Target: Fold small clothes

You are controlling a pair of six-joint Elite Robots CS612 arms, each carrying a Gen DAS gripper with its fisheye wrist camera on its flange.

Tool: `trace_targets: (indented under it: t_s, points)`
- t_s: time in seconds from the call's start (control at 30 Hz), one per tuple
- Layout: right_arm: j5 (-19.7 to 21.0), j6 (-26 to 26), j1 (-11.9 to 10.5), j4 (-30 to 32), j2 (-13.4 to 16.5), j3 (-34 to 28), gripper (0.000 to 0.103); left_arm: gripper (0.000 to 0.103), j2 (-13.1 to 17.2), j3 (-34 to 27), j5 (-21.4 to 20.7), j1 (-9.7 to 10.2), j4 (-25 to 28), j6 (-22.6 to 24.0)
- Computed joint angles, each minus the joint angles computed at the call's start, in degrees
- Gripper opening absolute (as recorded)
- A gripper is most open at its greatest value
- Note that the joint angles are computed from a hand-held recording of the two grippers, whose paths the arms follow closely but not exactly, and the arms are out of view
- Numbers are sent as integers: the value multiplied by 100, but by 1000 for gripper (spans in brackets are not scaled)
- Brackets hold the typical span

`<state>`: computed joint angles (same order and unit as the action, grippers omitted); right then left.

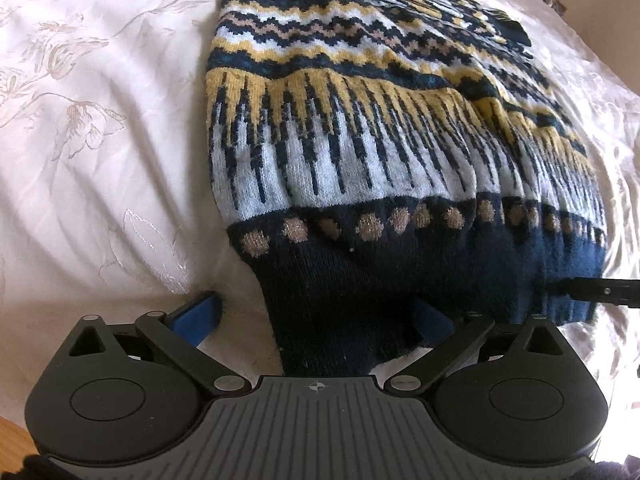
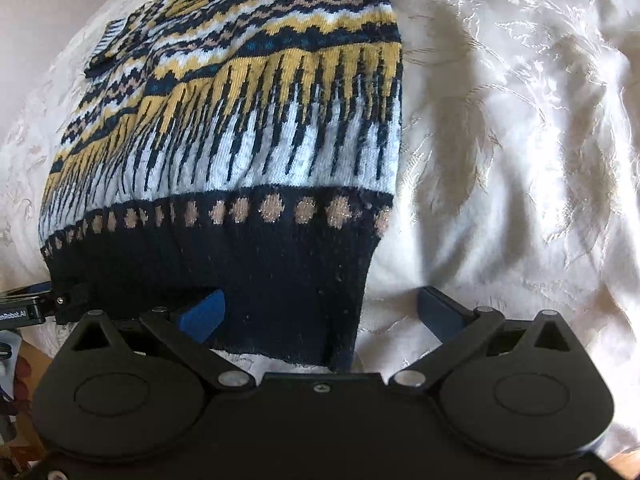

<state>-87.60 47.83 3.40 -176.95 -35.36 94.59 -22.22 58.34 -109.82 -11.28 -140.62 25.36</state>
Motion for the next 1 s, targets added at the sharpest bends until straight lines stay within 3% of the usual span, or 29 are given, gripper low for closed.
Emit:
trace_targets:
  t_s: [0.37,0.6,0.87,1.0]
  points:
    - [-71,164,9,-512,-21,231,103,102,-2,3,59,-13,-23,-3]
    - [-281,75,82,-595,-12,252,103,102,-48,173,200,-41,-341,-55]
    - [-397,-302,136,-333,-32,176,103,102,-50,80,529,-128,-110,-73]
    - [-398,-224,137,-449,-17,198,103,102,-38,93,493,-130,-187,-87]
